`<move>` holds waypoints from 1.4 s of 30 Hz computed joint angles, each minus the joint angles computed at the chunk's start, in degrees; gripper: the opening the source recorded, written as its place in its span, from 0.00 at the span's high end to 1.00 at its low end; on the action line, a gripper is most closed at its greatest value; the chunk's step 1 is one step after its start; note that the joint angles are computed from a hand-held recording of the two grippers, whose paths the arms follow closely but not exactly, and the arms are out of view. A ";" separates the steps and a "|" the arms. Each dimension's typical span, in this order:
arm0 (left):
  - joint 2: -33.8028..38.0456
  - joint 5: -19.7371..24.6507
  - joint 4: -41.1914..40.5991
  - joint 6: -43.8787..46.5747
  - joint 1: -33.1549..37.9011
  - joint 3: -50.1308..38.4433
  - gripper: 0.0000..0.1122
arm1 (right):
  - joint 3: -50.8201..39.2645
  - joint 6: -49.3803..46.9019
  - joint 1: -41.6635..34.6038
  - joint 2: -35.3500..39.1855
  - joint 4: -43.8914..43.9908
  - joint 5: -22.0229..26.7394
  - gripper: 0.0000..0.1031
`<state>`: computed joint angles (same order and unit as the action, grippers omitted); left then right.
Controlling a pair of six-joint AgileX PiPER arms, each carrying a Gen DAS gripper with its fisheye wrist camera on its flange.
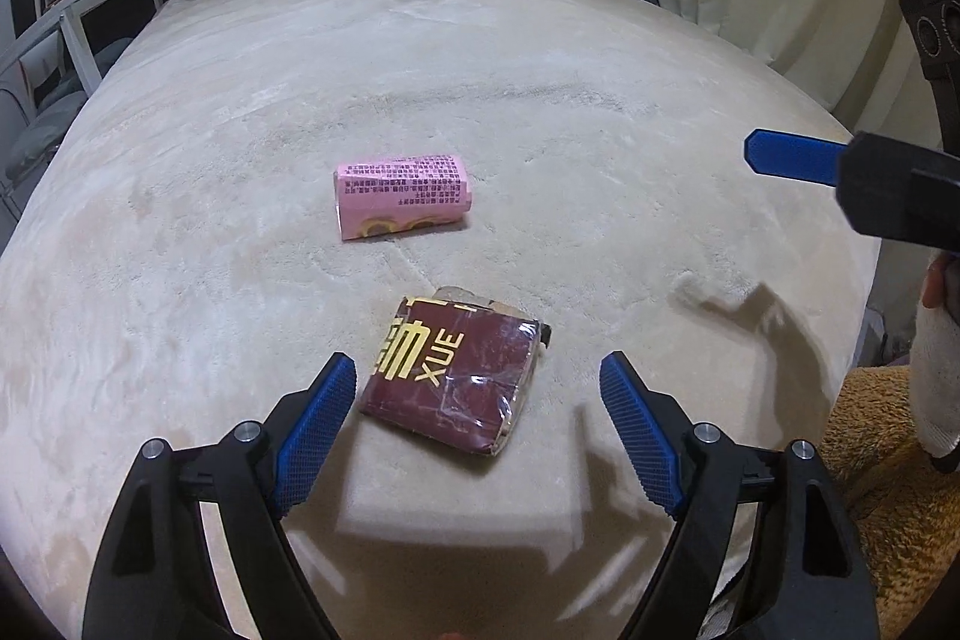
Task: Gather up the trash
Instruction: 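Close the left tool on the dark red XUE snack packet, then close the right tool on the pink can while the left tool holds the packet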
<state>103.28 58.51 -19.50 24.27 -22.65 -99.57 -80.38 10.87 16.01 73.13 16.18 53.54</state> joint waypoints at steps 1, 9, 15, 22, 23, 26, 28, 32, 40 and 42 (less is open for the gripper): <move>0.68 0.43 -0.05 -0.19 0.20 -0.64 0.28 | -0.05 -0.06 0.09 -0.02 -0.03 0.06 0.14; 3.82 3.75 -2.38 0.25 2.41 -3.53 0.46 | 0.31 0.60 0.61 -0.05 -0.81 -0.06 0.14; 2.19 2.41 -2.15 -0.66 2.66 -1.75 0.46 | 0.63 1.49 1.29 0.16 -2.27 -0.44 0.14; -2.81 -1.16 -0.65 -3.77 4.50 3.14 0.46 | 0.37 5.42 2.36 1.86 -4.83 -1.42 0.14; -3.29 -1.38 -0.19 -4.68 4.65 3.31 0.47 | 0.18 6.41 2.73 2.27 -5.50 -1.66 0.14; -5.48 -2.60 1.18 -6.01 5.93 4.88 0.47 | -0.43 9.85 4.01 3.83 -7.80 -2.83 0.14; -6.77 -2.74 1.80 -7.08 7.03 5.71 0.47 | -1.22 12.08 4.83 5.60 -9.03 -3.39 0.12; -9.11 -2.63 3.01 -9.17 9.04 7.11 0.47 | -3.34 15.69 6.02 9.60 -10.70 -3.70 0.11; -13.82 -3.52 0.70 -9.42 12.19 10.36 0.47 | -8.88 22.47 9.12 17.75 -16.31 -4.25 0.11; -14.56 -3.20 -1.13 -8.41 12.82 10.97 0.47 | -9.91 23.63 9.36 19.24 -17.62 -4.29 0.11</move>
